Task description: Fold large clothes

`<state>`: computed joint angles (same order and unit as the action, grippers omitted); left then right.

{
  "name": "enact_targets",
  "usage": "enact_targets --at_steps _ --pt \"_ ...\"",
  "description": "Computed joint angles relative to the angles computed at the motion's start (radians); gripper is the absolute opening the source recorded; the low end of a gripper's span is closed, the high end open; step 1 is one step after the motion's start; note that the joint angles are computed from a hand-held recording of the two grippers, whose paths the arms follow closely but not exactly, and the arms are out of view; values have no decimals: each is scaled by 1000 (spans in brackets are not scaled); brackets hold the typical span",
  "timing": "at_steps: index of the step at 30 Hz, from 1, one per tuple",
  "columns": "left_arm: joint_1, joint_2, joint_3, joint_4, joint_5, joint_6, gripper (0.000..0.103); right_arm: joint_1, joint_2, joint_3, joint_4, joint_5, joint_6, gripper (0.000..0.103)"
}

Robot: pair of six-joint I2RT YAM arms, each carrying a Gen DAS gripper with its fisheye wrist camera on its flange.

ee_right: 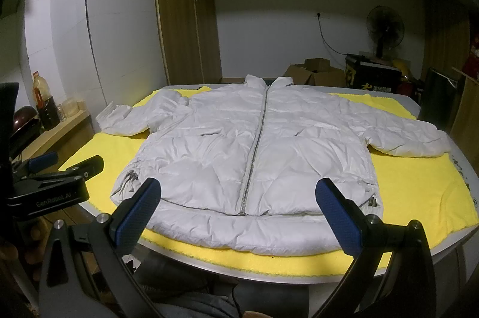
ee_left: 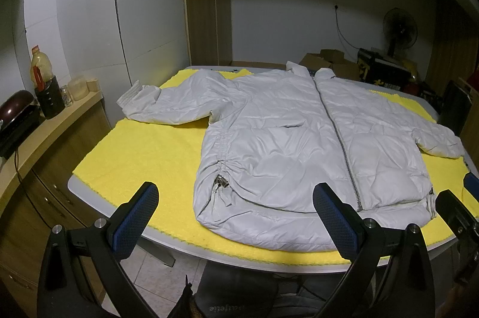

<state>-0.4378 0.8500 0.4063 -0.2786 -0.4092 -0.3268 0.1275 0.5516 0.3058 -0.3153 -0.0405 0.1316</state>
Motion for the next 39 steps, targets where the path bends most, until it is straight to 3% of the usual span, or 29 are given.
enact_targets --at_steps 39 --pt "-14 1 -2 -12 -21 -7 103 -51 14 -7 12 -20 -19 103"
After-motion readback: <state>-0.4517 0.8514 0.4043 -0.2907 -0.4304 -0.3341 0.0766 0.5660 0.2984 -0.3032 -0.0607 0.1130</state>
